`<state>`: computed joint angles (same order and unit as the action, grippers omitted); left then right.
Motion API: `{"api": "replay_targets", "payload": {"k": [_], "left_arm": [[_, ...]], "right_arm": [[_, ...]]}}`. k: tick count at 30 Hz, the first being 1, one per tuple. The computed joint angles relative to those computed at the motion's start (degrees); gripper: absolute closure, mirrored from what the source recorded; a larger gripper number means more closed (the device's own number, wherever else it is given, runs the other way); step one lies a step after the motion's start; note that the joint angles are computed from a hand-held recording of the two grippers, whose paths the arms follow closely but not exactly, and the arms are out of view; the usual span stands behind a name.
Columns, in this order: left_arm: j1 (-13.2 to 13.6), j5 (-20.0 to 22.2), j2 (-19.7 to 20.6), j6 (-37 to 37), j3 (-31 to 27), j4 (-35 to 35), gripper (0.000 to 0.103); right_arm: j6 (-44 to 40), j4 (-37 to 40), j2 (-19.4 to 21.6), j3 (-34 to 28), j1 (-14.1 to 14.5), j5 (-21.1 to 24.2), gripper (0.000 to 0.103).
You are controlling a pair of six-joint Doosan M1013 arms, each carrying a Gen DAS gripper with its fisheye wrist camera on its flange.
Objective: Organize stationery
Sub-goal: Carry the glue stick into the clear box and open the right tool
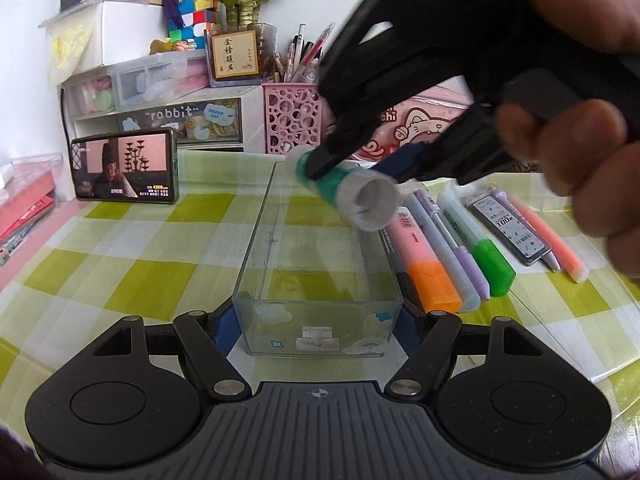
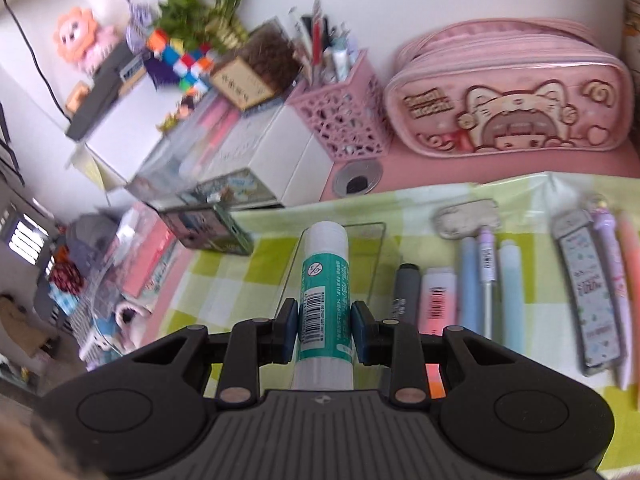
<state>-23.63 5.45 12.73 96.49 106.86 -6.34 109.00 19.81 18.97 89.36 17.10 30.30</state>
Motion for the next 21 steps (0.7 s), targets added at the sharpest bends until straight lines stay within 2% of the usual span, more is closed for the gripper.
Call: {"api": "replay_targets", "payload": {"k": [5,9,14,18,21], "left_arm": [[0.04,0.03,0.07,0.30,-0.08,-0.35,0.030],[0.14,0.22,0.11,2.54,-0.13,-2.82,0.030],[0.22,0.37,0.14,3.39,-0.18,-3.95,0.030],[0.22,0.35,0.24,0.64,-0.28,-1.47,0.029],[0.13,0.41,0.31,-3.35,-0.34,2.48,0.030]], "right_arm": [[3.41,-4.29,2.62,-3.51,0.89,5.12,0.076],[-0.10,-0.22,3.42,-4.27,0.58,8.11,0.076],[-1.54,0.27,3.12,-4.16,0.94,9.35,0.075],[-6.27,2.84,3.32,-5.13,0.84,13.71,0.073],[-10.02,8.42,2.68,-3.65,-0.08,12.46,0.073]]}}
